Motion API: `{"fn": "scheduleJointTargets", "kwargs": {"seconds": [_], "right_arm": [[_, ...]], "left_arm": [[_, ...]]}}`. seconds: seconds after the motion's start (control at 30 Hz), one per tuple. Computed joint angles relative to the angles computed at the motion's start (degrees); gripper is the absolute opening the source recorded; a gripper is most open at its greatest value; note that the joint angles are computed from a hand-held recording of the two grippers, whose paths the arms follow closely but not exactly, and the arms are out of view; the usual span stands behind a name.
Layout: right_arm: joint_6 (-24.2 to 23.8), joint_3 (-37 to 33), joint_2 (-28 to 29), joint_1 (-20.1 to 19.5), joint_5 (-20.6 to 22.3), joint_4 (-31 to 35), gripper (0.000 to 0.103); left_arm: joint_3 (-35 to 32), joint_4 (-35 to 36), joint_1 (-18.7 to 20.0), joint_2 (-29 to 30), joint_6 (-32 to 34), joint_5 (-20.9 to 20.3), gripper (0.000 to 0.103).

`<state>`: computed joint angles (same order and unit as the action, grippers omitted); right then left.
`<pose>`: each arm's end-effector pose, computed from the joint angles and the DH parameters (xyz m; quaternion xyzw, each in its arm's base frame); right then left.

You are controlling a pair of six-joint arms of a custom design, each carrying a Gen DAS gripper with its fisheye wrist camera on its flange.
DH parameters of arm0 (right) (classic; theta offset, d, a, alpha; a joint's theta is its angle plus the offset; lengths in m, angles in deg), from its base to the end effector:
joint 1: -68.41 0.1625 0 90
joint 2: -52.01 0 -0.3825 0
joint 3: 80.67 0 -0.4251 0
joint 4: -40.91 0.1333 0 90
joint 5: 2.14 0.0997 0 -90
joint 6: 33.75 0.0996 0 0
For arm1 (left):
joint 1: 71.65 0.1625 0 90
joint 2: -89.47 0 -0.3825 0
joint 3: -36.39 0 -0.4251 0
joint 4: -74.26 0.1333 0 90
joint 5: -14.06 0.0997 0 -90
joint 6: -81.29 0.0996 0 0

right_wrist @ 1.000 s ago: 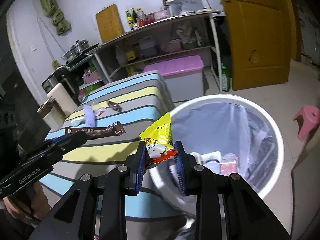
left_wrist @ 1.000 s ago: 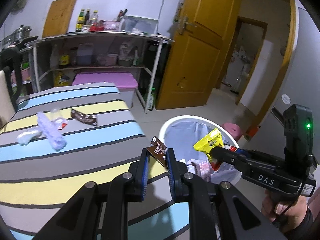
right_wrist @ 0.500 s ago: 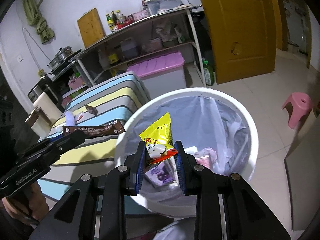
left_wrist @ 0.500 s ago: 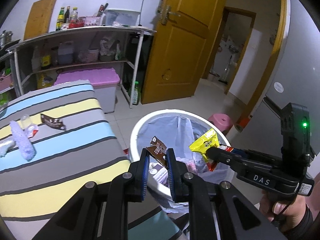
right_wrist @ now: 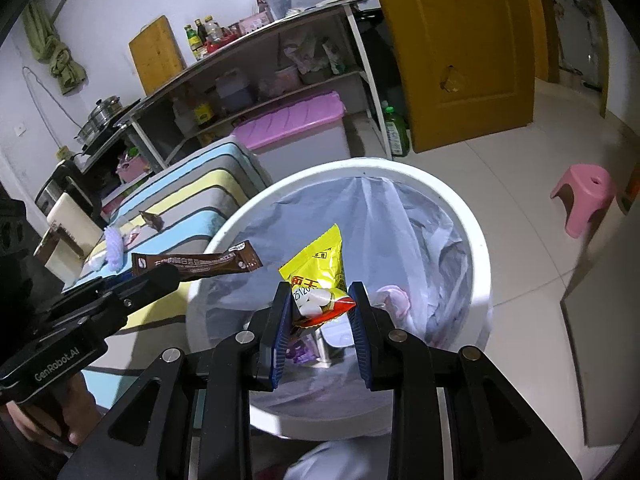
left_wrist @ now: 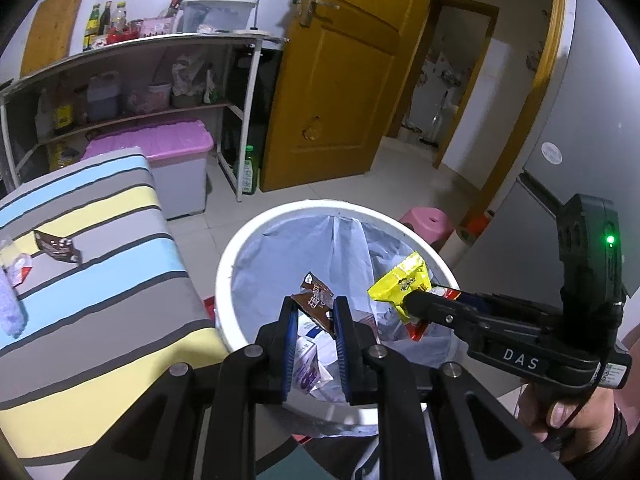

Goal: Collect trash
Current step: 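Open both tools to drop the bag and wrapper into the bin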

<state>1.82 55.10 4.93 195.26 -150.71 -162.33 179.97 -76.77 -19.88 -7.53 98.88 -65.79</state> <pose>0.2680 -0.2771 0.0118 -0.0945 -0.8534 0.4320 0.2761 -0.1084 -0.3813 0.1633 0.4527 0.8784 -0.1390 0.0639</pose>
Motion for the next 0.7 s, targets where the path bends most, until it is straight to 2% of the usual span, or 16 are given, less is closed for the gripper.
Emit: {"fn": "scheduleJointTargets", "kwargs": {"seconds": [0.3,0.4,0.5,0.7], "right_arm": [[1.4,0.7,-0.5,-0.8,-0.8,0.8,0.032],[1.0,0.6,-0.4,-0.7,-0.9,0.3,0.034],[1.0,0.4,-0.1,-0.7,-1.1,0.3,0.039],[0.5,0.0,0.0,0.2,-1.6,0.3,0.040]], "left_arm": [[-0.9,-0.9,0.2,2.7,-0.1,0.9,0.021],[-0.9,-0.8,0.3,2.5,-0.2,0.7,0.025],[-0.8,-0.8,0.4,2.1,-0.1,0.5,0.025],[-0.5,0.1,0.6,0.0,-0.1,-0.1,0.025]]}}
